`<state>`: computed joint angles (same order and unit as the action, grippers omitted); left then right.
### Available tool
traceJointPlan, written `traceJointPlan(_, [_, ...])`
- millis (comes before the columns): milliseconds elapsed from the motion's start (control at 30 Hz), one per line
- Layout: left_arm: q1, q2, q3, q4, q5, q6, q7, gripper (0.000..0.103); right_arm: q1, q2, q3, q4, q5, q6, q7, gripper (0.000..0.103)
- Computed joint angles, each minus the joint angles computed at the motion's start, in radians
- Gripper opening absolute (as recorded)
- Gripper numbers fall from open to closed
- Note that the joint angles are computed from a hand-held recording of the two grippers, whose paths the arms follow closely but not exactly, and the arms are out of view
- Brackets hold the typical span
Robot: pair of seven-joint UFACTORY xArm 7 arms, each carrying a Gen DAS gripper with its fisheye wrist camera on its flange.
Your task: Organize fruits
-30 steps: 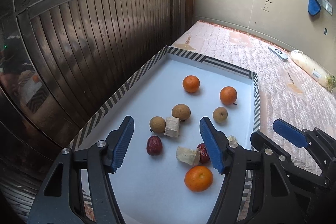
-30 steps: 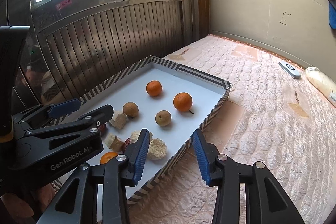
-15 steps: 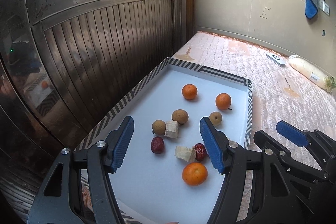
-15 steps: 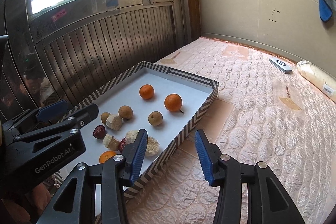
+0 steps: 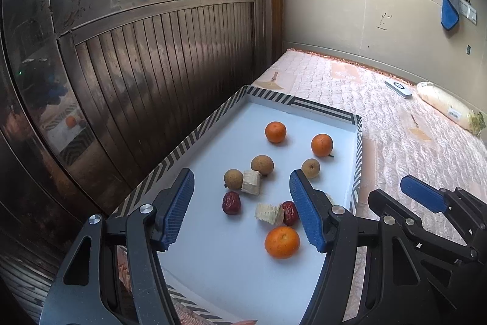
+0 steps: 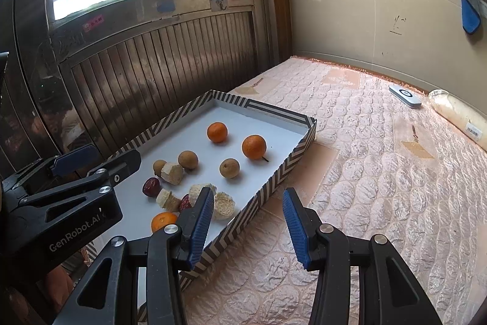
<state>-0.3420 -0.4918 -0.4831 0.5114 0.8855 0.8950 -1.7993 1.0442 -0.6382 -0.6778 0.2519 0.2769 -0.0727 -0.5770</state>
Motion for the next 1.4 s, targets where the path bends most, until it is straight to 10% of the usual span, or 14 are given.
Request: traceJointPlan(1400, [-0.014, 0.066, -0.019, 0.047, 0.053, 0.046, -0.026, 0.066, -0.05, -0.015, 0.01, -0.004, 0.029, 0.037, -0.049, 0.045])
